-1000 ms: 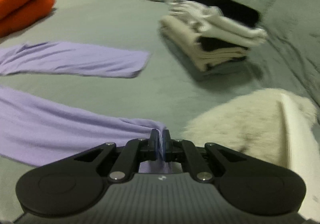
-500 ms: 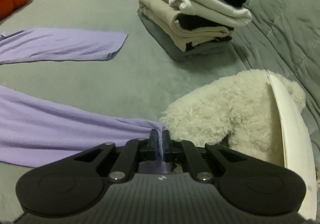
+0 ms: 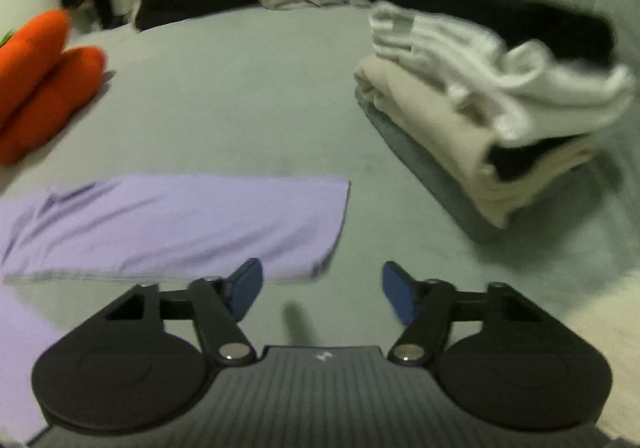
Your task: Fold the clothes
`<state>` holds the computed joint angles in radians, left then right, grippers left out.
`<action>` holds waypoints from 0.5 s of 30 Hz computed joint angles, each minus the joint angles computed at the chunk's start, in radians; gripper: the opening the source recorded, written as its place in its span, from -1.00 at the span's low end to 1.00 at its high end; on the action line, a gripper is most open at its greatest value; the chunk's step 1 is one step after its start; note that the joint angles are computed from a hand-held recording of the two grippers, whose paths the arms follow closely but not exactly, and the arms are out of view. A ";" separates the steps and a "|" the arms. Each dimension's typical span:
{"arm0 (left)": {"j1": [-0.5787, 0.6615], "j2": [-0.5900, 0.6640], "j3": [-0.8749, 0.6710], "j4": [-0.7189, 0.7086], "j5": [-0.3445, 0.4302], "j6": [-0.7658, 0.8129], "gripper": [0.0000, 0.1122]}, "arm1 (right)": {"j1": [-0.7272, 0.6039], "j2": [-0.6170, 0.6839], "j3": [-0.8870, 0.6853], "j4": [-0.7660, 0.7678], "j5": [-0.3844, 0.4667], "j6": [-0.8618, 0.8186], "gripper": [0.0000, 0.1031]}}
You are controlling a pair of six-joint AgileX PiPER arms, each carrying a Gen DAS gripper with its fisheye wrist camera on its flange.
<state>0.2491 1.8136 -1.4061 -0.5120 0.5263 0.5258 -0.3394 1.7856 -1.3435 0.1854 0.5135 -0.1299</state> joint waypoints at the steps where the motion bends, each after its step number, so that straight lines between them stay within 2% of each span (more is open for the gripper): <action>1: -0.019 0.018 -0.029 0.034 -0.008 -0.042 0.09 | 0.014 0.040 -0.038 -0.042 0.006 0.061 -0.05; 2: -0.039 0.039 -0.060 0.066 -0.016 -0.083 0.09 | 0.027 0.079 -0.076 -0.078 0.016 0.110 -0.39; 4: -0.075 0.093 -0.138 0.114 0.008 -0.146 0.09 | 0.068 0.106 -0.088 -0.180 0.003 0.176 -0.55; 5: -0.098 0.123 -0.169 0.141 0.008 -0.174 0.09 | 0.092 0.109 -0.081 -0.254 -0.013 0.221 -0.87; 6: -0.122 0.154 -0.199 0.177 0.003 -0.210 0.09 | 0.114 0.113 -0.079 -0.323 -0.021 0.266 -0.99; 10: -0.186 0.255 -0.267 0.364 0.001 -0.401 0.08 | 0.147 0.120 -0.093 -0.516 -0.011 0.417 -0.99; 12: -0.184 0.240 -0.214 0.341 -0.060 -0.379 0.08 | 0.157 0.124 -0.096 -0.613 -0.006 0.488 -0.99; 15: -0.167 0.222 -0.188 0.278 -0.070 -0.302 0.09 | 0.162 0.125 -0.096 -0.730 -0.004 0.576 -1.00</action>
